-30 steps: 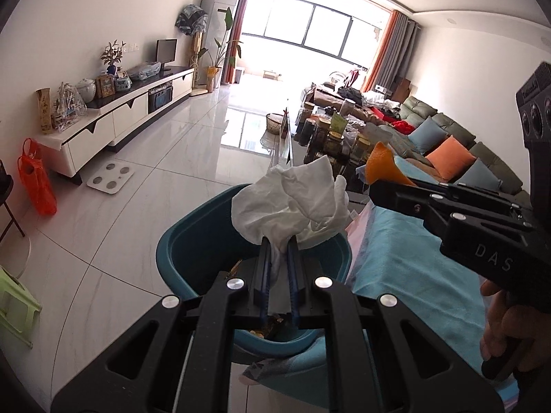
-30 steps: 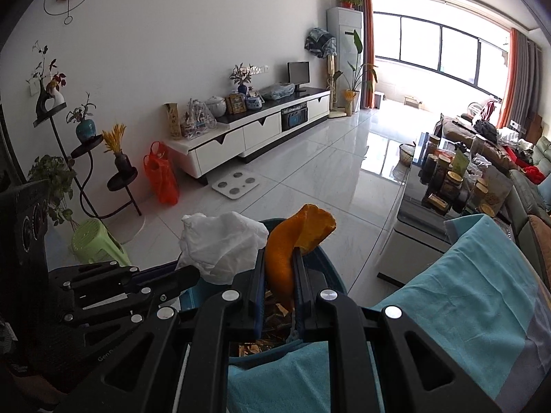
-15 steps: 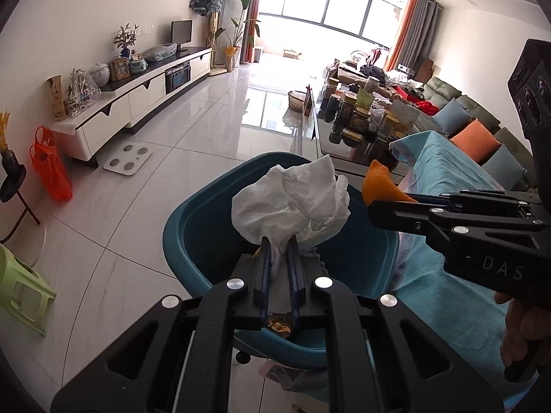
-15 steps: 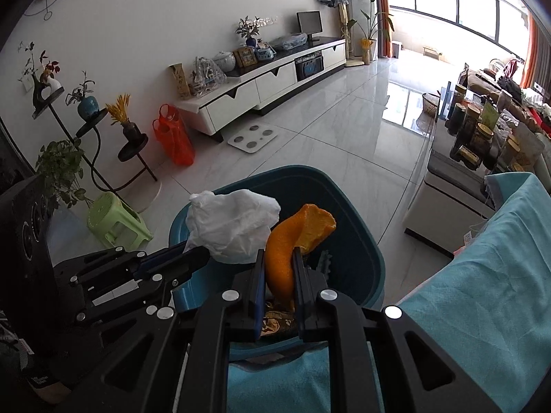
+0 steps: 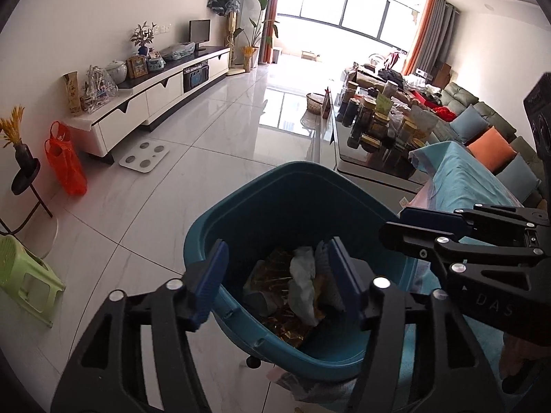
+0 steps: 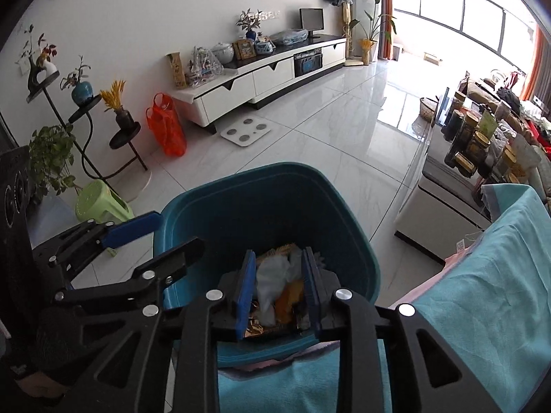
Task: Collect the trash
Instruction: 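Open both tools to drop the orange peel and tissue into the bin, then move both empty tools back to the remaining trash on the table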
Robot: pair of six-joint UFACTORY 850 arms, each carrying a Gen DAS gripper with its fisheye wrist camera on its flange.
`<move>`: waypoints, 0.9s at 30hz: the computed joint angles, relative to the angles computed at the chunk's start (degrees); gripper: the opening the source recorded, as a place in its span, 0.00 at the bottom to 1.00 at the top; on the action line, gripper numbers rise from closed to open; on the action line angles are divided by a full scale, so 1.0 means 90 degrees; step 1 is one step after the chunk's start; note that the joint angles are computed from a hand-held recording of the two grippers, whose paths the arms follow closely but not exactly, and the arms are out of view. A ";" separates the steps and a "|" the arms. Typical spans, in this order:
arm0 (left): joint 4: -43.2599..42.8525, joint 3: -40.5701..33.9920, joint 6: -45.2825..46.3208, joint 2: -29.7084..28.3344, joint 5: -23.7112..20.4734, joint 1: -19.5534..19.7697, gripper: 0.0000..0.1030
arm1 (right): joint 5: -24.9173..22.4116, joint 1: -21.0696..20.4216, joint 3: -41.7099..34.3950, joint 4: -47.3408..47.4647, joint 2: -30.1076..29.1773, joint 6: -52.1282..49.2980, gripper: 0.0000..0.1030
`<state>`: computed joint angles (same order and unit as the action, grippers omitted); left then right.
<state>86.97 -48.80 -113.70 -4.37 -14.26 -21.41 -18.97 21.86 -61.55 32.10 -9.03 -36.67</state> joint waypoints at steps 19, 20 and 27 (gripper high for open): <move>0.0195 0.0442 -0.0374 0.1157 -0.0497 -0.0139 0.95 | 0.1120 -0.0526 0.1105 0.2265 0.1277 -0.1767 0.81; 0.0208 0.0439 -0.0361 0.1193 -0.0491 -0.0164 0.95 | 0.1169 -0.0560 0.1140 0.2169 0.1312 -0.1614 0.83; 0.0154 0.0267 -0.0124 0.1289 -0.0501 -0.0610 0.95 | 0.1372 -0.0961 0.1472 0.1745 0.1692 -0.1017 0.87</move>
